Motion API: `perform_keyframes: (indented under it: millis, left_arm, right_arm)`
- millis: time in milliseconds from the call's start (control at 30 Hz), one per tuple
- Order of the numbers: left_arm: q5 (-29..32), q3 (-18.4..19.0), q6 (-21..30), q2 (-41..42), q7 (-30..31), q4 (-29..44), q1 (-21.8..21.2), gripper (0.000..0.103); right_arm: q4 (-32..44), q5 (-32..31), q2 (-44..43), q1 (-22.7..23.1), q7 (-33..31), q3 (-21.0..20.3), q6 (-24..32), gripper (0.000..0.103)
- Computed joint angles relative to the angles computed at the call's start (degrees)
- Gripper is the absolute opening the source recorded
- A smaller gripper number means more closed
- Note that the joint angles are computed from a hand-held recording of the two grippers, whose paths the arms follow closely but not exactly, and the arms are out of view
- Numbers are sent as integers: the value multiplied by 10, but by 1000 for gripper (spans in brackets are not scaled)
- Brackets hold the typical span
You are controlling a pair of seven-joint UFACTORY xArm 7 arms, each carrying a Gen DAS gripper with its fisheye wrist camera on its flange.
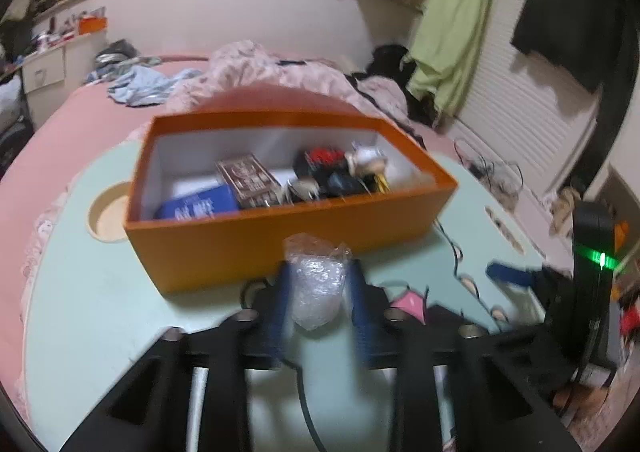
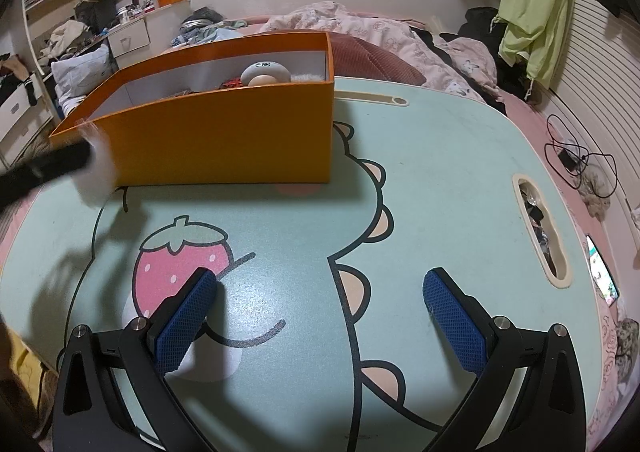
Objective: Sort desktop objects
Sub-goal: 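Grasp the bubble-wrap bag in the orange box with the left tool and set it on the table, then grasp the white figurine with yellow keychain with the right tool, place it on table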
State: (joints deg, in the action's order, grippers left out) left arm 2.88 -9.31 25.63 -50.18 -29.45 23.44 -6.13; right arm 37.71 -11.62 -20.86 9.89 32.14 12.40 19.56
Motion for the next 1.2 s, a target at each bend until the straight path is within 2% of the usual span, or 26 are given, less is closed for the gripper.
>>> perform_keyframes:
  millis: [67, 100, 133, 200, 267, 467, 567, 600, 667, 733, 833, 900, 967, 1033, 1100, 1133, 1167, 1200]
  left_arm:
    - [20, -30, 18, -14, -13, -5, 16, 82]
    - [40, -59, 23, -31, -28, -14, 33, 86]
    - [51, -72, 33, -44, -37, -22, 35, 87]
    - [65, -83, 63, -39, -40, -25, 24, 96]
    - [67, -77, 82, -24, -44, -26, 12, 98]
    - [85, -72, 83, -30, -68, -33, 6, 102]
    - [90, -70, 82, -38, -75, -39, 1, 102]
    - [92, -69, 82, -38, -75, -40, 1, 102]
    - [94, -68, 83, -40, -77, -40, -1, 103]
    - [95, -68, 82, -41, -78, -40, -2, 103]
    - [97, -67, 82, -40, -80, -40, -2, 103]
    - [97, -66, 82, -41, -80, -40, -3, 103]
    - [99, -66, 80, -41, -81, -40, -3, 103]
    - [99, -65, 79, -40, -80, -39, -2, 103]
    - [100, -66, 80, -40, -80, -39, -2, 103]
    - [99, -66, 80, -39, -80, -38, -2, 103]
    - [99, -66, 80, -39, -81, -38, -2, 103]
    - [99, -67, 80, -39, -81, -38, -3, 103]
  right_arm:
    - [-1, 0, -1, 0, 0, -1, 0, 103]
    - [6, -4, 5, -3, 6, 5, 1, 103]
    - [6, -4, 4, -2, 7, 4, 2, 103]
    - [4, -4, 4, -1, 6, 1, 1, 103]
    - [3, -4, 2, 0, 5, 0, 2, 103]
    - [0, 1, -1, 1, 6, -3, -4, 103]
    - [-6, 47, 4, 32, -26, -32, -54, 99]
    - [-8, 46, -3, 26, -26, -29, -67, 94]
    - [9, 20, -16, -9, -8, 1, -72, 92]
    - [49, 7, -10, -13, -24, 2, -68, 91]
    - [169, 10, 65, -1, -79, -13, -10, 78]
    - [239, 20, 121, 8, -102, -22, 40, 57]
    - [313, 14, 185, 17, -104, -26, 91, 52]
    - [380, -38, 251, 34, -65, -30, 146, 52]
    - [413, -34, 286, 47, -66, -42, 186, 52]
    - [425, -10, 302, 49, -79, -45, 197, 51]
    - [415, 3, 298, 43, -90, -41, 190, 39]
    - [406, -7, 293, 56, -81, -54, 184, 39]
